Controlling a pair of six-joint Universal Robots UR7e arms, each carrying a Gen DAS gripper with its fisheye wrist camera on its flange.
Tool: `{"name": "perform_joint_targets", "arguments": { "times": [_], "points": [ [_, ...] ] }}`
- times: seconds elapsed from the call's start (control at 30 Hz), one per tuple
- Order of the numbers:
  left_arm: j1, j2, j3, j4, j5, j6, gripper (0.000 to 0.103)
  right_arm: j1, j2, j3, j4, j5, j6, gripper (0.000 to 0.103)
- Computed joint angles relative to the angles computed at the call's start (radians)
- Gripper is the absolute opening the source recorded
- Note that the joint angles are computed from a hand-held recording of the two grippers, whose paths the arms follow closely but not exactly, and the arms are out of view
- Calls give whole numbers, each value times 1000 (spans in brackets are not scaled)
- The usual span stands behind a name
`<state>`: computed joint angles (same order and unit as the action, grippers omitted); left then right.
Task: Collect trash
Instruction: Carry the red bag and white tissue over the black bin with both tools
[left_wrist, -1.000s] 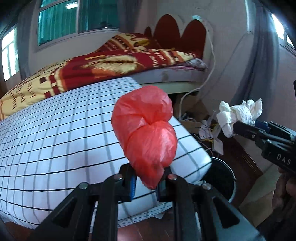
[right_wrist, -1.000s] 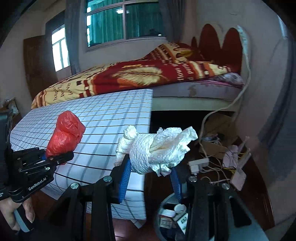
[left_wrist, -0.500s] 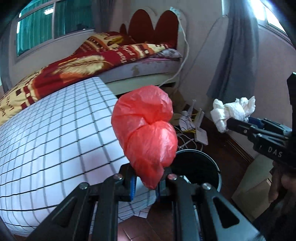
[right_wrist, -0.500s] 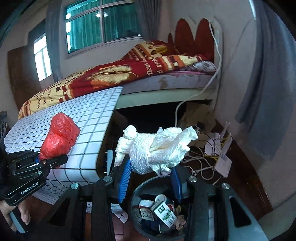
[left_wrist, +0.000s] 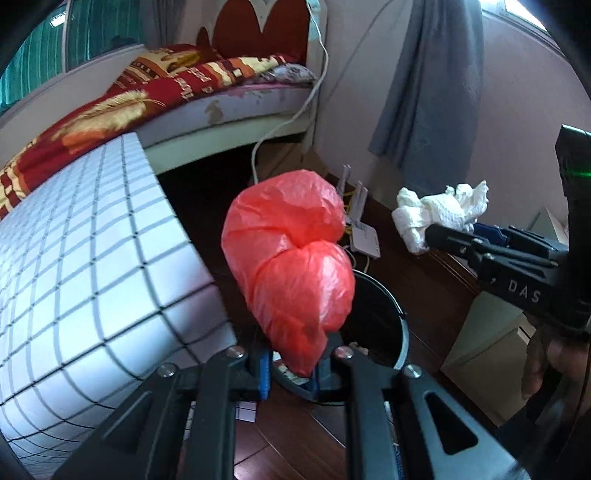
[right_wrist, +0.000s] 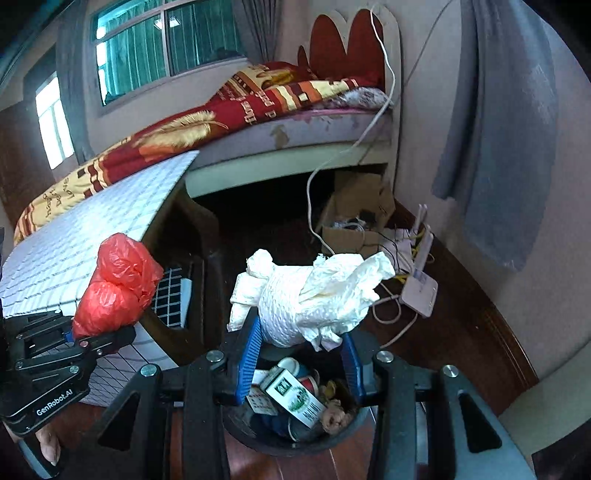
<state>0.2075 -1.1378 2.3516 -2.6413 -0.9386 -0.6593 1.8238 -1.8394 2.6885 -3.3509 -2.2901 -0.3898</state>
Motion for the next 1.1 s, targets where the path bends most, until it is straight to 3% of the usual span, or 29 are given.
{"name": "perform_joint_targets", "arguments": {
  "times": [0.4,0.67,0.87,1.1],
  "points": [
    [60,136,-16,-83,-112,12,17,-214,-64,75,-26,116,-119,43],
    [96,204,-35,-110,-151,18,17,-347,7,100,-70,196,-202,43],
    [144,230,-45,-114,-185,23,17,-398,122,92,-99,200,-237,43],
    [163,247,-39,-125,-212,31,18,-419,170,100,-122,198,-261,44]
  ]
}}
